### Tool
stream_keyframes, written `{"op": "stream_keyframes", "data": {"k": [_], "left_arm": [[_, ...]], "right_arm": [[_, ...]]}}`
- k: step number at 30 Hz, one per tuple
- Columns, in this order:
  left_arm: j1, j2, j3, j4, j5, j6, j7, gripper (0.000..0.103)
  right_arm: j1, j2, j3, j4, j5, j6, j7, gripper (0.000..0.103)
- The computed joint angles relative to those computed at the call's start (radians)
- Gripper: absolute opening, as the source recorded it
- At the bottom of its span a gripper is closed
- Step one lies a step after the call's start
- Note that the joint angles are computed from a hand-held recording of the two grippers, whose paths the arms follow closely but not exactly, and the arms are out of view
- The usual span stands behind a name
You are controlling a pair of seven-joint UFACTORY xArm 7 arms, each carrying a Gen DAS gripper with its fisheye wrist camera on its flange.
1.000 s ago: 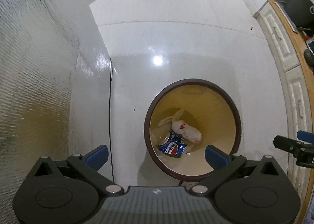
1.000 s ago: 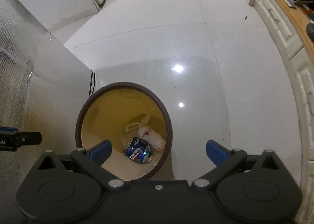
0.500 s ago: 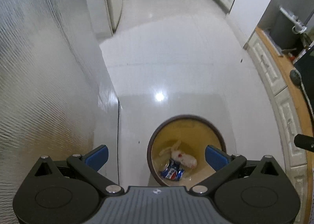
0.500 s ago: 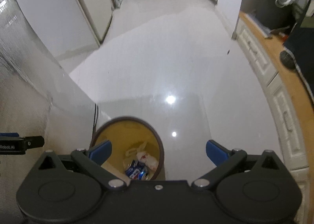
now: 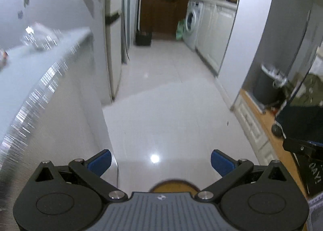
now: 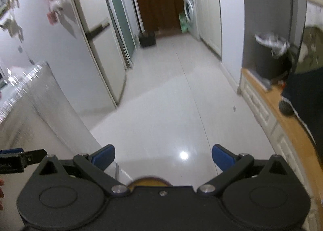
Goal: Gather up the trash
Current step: 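Lift both open tools away from the bin back toward the table, then grasp the blue tissue pack with left tool while right tool grasps yellow box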
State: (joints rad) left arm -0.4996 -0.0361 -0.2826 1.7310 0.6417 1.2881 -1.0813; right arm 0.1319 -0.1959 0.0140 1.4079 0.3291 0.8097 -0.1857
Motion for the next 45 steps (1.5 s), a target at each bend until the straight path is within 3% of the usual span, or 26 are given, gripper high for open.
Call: {"op": "stream_keyframes", "data": {"k": [6,12,23,31,45], "left_arm": [[-0.009,-0.045,-0.033,0.07,0.123,0.08,-0.01,0.103],[0.038,-0.12,-0.08,0.082,0.194,0.119,0.0,0.103],[0.181,-0.332,-0.129,0.01,0.204,0.165,0.118,0.103],[0.265,-0.514,-0.072,-0.079,0.136,0.179,0.223,0.103],[0.383,-0.791,0.078,-0.261,0.034,0.142,0.424,0.103]], "right_arm": [[0.031,-0.023,0.01,0.059,0.041,-0.062,-0.021,0.103],[0.075,-0.041,0.031,0.121,0.058,-0.109,-0.02,0.103],[0.176,-0.04,0.098,0.208,0.043,-0.168,0.02,0.103],[0.262,-0.012,0.181,0.245,-0.017,-0.193,0.063,0.103],[0.447,0.194,0.333,0.435,-0.318,-0.116,0.28,0.103]]}}
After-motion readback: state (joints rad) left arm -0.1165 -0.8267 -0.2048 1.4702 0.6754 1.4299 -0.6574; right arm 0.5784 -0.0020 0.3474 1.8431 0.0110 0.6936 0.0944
